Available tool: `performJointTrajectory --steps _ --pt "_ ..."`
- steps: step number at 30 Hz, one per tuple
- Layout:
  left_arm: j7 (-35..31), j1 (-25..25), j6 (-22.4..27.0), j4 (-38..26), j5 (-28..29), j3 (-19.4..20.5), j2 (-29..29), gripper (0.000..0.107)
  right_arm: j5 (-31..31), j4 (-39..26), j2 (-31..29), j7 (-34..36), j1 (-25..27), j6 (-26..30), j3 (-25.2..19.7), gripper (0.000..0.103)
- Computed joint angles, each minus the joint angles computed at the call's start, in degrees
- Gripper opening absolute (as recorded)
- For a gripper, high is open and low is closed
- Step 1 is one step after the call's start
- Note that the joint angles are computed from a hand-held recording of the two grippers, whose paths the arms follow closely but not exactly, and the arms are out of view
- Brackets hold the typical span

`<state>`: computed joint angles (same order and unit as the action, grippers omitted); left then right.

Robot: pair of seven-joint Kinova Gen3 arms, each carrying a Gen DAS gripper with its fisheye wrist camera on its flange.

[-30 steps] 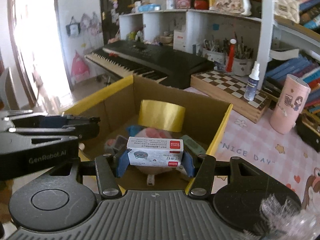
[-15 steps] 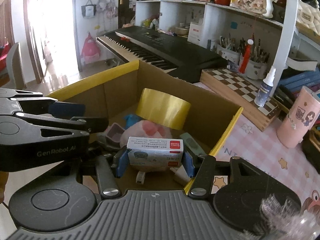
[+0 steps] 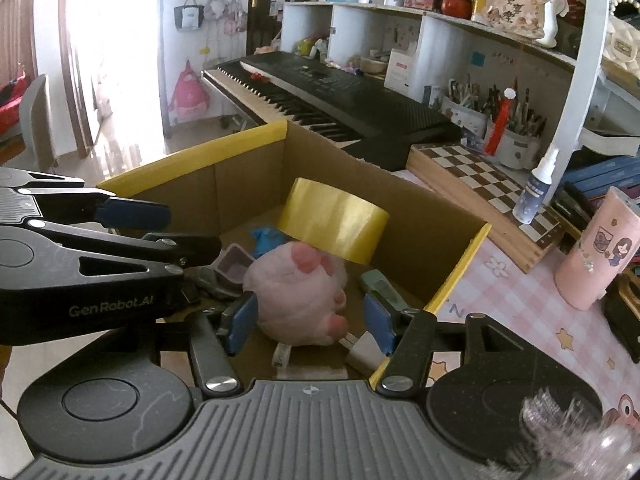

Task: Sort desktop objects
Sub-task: 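Open the right tool to drop the white box into the box, then withdraw both open tools from the yellow box back over the desk mat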

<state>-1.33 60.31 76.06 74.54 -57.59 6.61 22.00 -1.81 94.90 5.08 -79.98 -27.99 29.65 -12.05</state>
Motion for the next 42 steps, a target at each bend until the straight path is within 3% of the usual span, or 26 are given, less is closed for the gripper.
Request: performJointTrajectory --steps 2,14,21,27,31,37,42 --pt "0.17 0.55 0.20 0.16 -0.69 0.03 -0.16 0.045 1.65 0.89 -0.68 -2.26 1.68 -0.93 -2.12 0.057" --pt "4.81 4.55 2.55 4.29 -8.33 1.93 -2.41 0.061 19.96 8.44 -9.15 -29.83 30.17 -5.50 -33.72 0.062" --pt "7.16 5.56 2.60 8.69 -11.53 4.92 -4.80 0.068 26.01 13.40 -17.57 -46.14 37.40 -5.81 -40.97 0.067" --pt "9.85 5.90 2.45 12.55 -11.51 8.07 -7.10 0.070 31.52 15.98 -23.60 -60.12 37.22 -0.74 -43.73 0.069" --pt "9.20 6.43 2.97 13.91 -10.48 9.94 -7.81 0.071 35.26 17.27 -25.85 -69.44 32.52 4.62 -43.25 0.071" --pt "9.79 7.70 2.70 15.35 -9.39 11.71 -8.24 0.078 42.56 18.36 -26.55 -83.42 22.63 16.01 -43.08 0.075" --pt "9.59 9.07 2.19 15.21 -8.96 12.30 -7.43 0.083 47.83 19.42 -24.62 -94.21 11.22 27.31 -41.43 0.079"
